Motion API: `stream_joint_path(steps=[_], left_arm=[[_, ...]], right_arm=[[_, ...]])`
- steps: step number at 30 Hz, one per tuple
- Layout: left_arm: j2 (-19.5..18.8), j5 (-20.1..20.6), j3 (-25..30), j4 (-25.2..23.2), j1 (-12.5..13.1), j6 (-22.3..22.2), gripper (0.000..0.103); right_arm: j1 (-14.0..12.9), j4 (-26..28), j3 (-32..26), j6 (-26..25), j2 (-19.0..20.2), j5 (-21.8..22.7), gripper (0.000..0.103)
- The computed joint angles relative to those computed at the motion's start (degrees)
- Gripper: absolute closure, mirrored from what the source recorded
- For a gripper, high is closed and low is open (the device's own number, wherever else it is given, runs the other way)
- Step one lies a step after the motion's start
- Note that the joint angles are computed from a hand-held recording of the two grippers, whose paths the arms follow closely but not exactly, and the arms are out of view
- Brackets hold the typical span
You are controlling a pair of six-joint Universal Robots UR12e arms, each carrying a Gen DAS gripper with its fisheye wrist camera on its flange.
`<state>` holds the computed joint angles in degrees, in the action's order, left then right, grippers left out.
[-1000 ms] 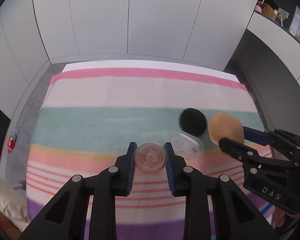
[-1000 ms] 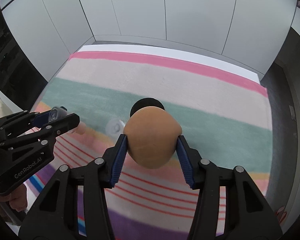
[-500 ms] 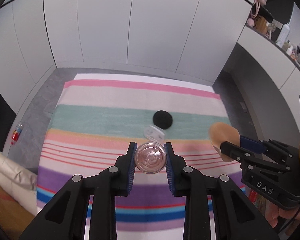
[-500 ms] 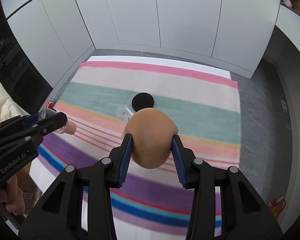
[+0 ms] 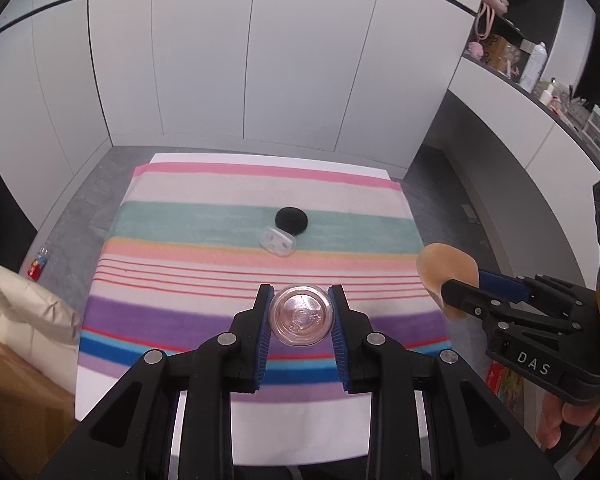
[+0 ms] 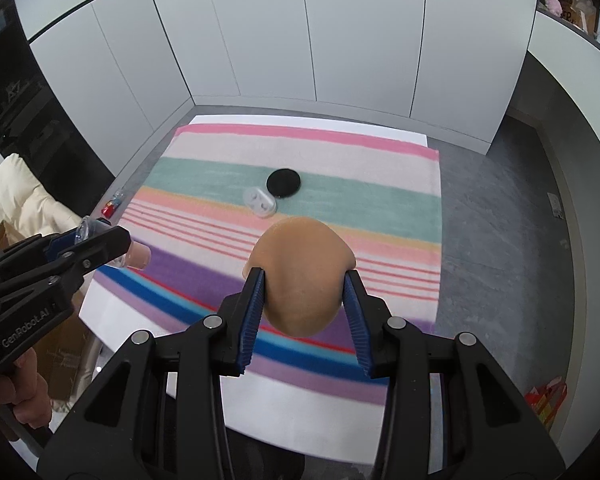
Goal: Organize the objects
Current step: 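Carry the clear jar with the left gripper while the right gripper carries the sponge to the box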
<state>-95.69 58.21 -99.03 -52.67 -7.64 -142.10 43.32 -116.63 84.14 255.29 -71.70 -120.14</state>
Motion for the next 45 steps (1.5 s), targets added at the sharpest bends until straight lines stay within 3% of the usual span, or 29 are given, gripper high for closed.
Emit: stream_joint_path(steps=[3,10,15,20,33,45], left_arm=[[1.9,-0.3,-2.3,2.9,0.9,0.4,0.076],[3.2,-2.3,-3.2,4.1,2.7,-1.2,0.076],[3.7,-4.0,-3.2,5.5,4.0,-0.5,0.076],[3.5,-3.4,-3.5,7.1,5.6,-3.9,0.076],[1.3,-2.5,-1.9,8.7,10.3,-7.7,0.076],[0.8,-1.6,-1.8,11.7,14.8,-10.0,0.076]], right_arm=[[0.9,0.6,-0.4,0.5,-0.1,-0.2,0.061],[2.1,-0.4,-1.5,-0.5,0.4,-1.0,0.061],[2.5,1.2,-5.5,-6.0,2.4,-2.3,0.061],[2.2,1.8,-7.6,-6.7,4.0,-0.9,0.061],[1.7,-1.9,-17.2,-17.8,11.4,0.4,0.061],[1.9,-3.2,-27.9,-24.5,18.6,2.1,0.061]])
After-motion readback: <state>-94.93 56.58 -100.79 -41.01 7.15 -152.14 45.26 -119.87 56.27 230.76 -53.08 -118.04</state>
